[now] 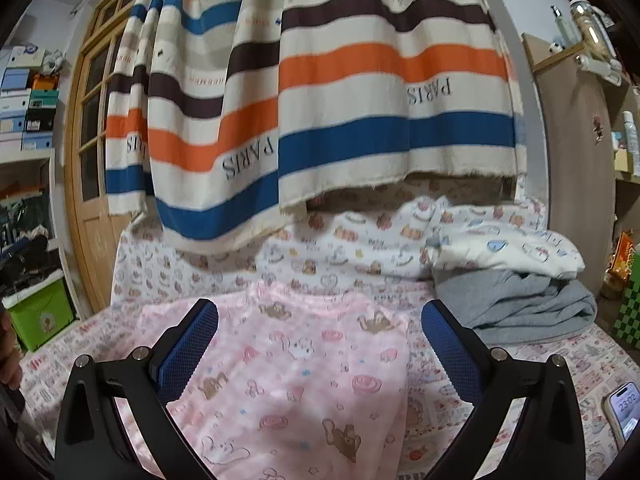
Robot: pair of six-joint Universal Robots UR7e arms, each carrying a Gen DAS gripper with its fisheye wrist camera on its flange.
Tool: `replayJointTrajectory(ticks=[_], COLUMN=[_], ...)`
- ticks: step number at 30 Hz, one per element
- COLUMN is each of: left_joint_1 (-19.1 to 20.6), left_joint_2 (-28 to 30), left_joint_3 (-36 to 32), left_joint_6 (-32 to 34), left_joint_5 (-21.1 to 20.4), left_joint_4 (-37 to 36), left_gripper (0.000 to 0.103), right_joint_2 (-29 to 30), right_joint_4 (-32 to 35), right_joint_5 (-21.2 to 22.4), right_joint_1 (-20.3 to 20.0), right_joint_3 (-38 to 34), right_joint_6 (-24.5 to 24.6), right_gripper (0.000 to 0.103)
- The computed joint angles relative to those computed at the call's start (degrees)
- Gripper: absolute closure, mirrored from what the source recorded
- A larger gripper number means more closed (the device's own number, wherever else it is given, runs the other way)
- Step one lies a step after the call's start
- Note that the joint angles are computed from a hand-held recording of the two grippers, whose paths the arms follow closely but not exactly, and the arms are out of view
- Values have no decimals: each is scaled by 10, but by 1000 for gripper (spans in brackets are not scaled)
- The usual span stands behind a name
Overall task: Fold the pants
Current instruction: 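Lower both open grippers toward the waistband edge of the pink pants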
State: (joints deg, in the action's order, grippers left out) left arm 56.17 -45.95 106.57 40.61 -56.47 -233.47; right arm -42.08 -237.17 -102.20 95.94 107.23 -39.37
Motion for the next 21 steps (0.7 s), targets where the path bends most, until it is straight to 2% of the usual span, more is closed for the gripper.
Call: replayJointTrajectory(ticks=[2,5,8,11,16,21], left_joint_1=[-2,-4,-3,2,20,52], left_joint_2=[0,6,19,34,62,104], left_joint_3=[-6,-30,-70,-117,-218,-327], left_joint_6=[8,36,71,97,63,23], left_joint_5=[-2,-9,-17,-21,-3,16], left_joint_4=[5,4,6,36,138,208], left_gripper=[0,0,0,0,0,0], right_joint_2=[3,-10,-19,-31,-10,56], right_joint_4=[-18,20,44,104,241,448], right_joint_5=[-7,-25,-23,-14,-33,-68], right_joint_1=[8,21,26,33,51,58], right_joint_3=[-8,-18,-29,-52,-151,-308], right_joint_6=[-15,-43,-38,-26,-19,5], right_gripper=[1,1,1,1,2,19])
